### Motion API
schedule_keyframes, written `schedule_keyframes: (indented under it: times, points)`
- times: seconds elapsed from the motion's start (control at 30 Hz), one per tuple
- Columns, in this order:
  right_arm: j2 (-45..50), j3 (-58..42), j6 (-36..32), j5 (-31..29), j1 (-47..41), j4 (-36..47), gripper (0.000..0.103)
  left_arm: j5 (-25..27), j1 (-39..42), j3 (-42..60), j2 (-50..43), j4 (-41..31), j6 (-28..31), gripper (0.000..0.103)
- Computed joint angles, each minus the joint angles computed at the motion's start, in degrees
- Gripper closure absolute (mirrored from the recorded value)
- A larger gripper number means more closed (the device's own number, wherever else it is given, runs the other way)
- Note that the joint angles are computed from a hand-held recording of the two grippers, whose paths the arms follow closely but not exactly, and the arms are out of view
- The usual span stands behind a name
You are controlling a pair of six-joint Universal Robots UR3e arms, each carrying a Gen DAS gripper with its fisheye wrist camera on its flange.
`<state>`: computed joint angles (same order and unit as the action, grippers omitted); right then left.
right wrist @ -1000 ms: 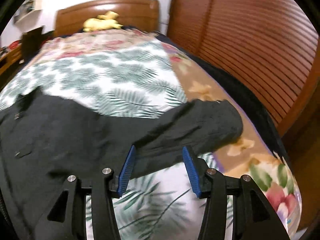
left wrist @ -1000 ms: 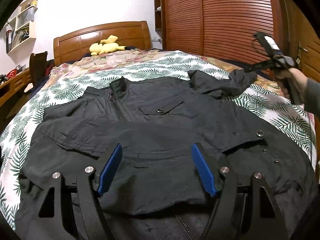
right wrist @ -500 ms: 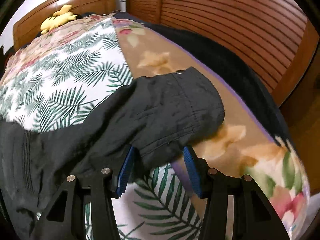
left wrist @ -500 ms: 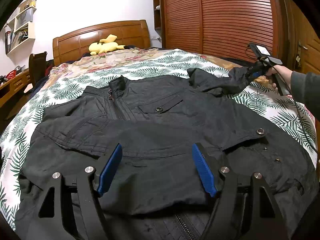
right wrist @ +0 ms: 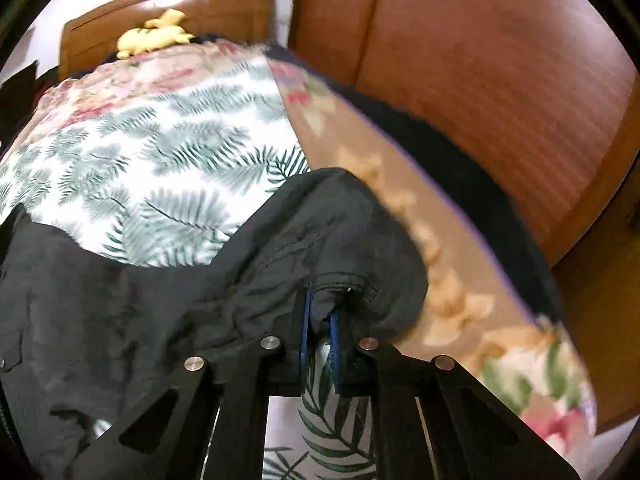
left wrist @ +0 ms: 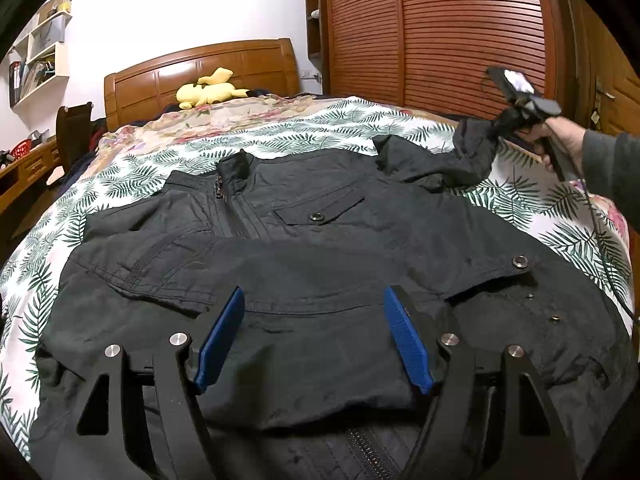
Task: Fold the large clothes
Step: 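Move the right gripper to the other sleeve cuff and grasp it, then lift the sleeve with the right gripper and fold it across the jacket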
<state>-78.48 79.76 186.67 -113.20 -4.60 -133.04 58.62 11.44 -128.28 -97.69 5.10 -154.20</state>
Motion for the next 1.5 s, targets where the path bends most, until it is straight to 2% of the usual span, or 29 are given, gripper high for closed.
schedule_keyframes:
  times: [0.13, 0.3, 0.6, 0.83, 1.03, 1.23, 1.37, 1.5]
  points:
    - [-2.17, -1.13, 0.55, -8.16, 5.54, -2.18, 0.095, 0.06, 0.06, -0.34, 0.18, 0.65, -0.27, 0.03]
    - [-2.85, -6.38, 3.08, -11.64, 7.13, 5.32, 0.098, 0.07, 0.25, -0.31, 0.12, 0.53, -0.73, 0.03]
    - [-1.52, -8.87, 2.64, -12.45, 14.65, 3.94, 0.098, -1.0, 1.04, 0.22, 0.93, -1.5, -0.3, 0.03]
    - [0.05, -12.33, -0.14, -13.66, 27.64, 2.27, 0.098, -6.18, 6.66, -4.35, 9.93, -7.65, 3.36, 0.03]
    - [2.89, -15.11, 0.01, -13.15, 40.11, 0.57, 0.098, -11.67, 14.0, -6.78, 20.2, -17.43, 7.04, 0.03]
    - [-0.09, -3.48, 2.09, -9.45, 48.12, -5.44, 0.098, -15.54, 21.29, -8.2, 26.21, -23.71, 10.25, 0.03]
    - [-2.36, 5.3, 6.53, -6.36, 50.36, -8.47, 0.098, -16.25, 24.45, -8.57, 27.29, -26.82, 12.64, 0.03]
    - [-2.88, 9.91, 8.3, -5.14, 51.35, -10.73, 0.098, -17.01, 26.78, -8.93, 28.37, -29.39, 14.89, 0.03]
